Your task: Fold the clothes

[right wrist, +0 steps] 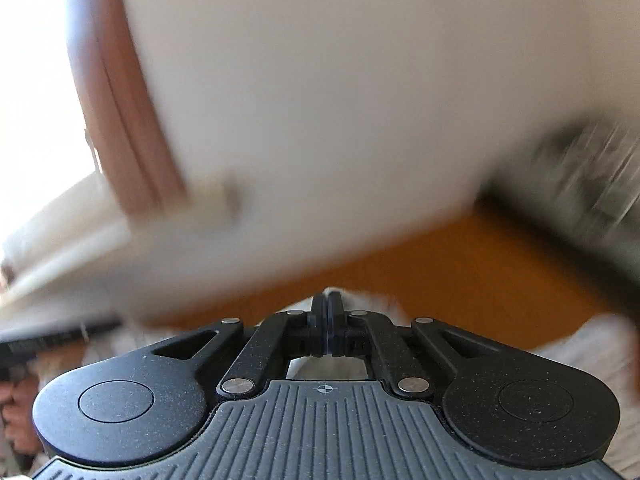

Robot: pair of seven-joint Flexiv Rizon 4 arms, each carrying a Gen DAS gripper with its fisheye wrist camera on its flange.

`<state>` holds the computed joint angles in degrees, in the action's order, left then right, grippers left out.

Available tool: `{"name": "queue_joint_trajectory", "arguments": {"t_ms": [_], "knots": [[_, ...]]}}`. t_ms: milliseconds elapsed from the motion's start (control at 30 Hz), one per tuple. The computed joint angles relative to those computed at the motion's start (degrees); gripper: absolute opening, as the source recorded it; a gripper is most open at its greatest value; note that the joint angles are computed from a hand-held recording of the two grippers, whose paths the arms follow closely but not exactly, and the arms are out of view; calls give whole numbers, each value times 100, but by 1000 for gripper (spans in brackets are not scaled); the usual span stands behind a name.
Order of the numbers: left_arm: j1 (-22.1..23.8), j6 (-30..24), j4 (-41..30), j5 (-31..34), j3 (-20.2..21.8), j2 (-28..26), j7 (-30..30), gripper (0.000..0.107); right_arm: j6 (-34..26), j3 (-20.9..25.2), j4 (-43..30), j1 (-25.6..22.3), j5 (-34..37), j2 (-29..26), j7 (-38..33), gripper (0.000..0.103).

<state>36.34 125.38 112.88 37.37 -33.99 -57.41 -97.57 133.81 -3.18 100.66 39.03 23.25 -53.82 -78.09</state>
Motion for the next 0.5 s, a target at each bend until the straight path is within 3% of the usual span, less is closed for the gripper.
{"name": "queue_joint_trajectory", "arguments": {"t_ms": [67, 167, 300, 400, 500], "knots": [[110, -165, 37, 37, -122, 34, -29, 18, 15, 9, 225, -52, -116, 114, 196, 1], [119, -256, 160, -100, -118, 206, 66, 34, -729, -347, 207, 302, 342, 178, -205, 2], [425, -902, 356, -219, -453, 365, 287, 34, -1330, -386, 342, 222, -36, 255, 60, 7], [493, -1276, 536, -362, -526, 554, 595, 33, -1029, -393, 496, 210, -283, 253, 140, 20], [618, -1654, 690, -527, -666, 624, 882, 30, -916, -109, 589, -6, -629, 274, 280, 36]]}}
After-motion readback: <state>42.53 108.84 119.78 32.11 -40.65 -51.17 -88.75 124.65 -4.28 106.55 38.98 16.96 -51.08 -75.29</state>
